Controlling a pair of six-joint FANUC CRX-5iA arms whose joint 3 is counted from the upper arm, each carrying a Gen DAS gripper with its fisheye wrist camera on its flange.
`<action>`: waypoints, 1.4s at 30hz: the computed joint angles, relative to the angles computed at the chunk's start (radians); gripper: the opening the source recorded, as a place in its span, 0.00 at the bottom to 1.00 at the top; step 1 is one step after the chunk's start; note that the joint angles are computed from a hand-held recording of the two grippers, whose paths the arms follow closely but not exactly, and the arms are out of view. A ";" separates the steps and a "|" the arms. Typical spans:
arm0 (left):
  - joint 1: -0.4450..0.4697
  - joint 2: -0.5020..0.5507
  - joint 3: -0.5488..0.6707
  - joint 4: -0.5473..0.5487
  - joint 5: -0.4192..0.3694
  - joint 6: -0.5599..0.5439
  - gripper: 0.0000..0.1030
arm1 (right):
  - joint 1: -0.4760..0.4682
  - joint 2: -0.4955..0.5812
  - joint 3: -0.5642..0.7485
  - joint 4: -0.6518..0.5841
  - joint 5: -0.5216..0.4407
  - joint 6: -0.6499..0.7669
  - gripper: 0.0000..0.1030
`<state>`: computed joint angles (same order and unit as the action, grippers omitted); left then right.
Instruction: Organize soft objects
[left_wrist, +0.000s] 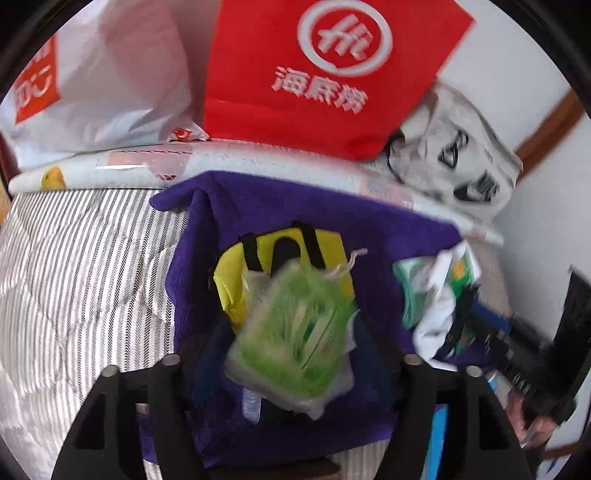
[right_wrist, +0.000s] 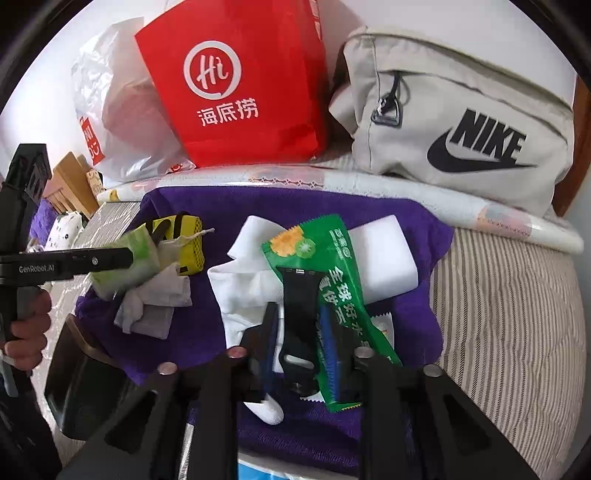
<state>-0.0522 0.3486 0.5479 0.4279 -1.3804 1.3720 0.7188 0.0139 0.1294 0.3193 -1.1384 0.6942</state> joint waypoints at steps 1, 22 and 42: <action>0.004 -0.013 -0.021 0.012 0.026 0.000 0.78 | -0.005 -0.008 -0.005 -0.008 0.010 -0.003 0.44; 0.009 -0.323 -0.193 -0.056 0.066 -0.089 0.80 | 0.241 -0.114 -0.009 0.297 -0.190 -0.260 0.82; 0.082 -0.808 -0.452 -0.073 0.083 -0.184 0.90 | 0.752 -0.156 0.004 0.612 -0.642 -0.598 0.94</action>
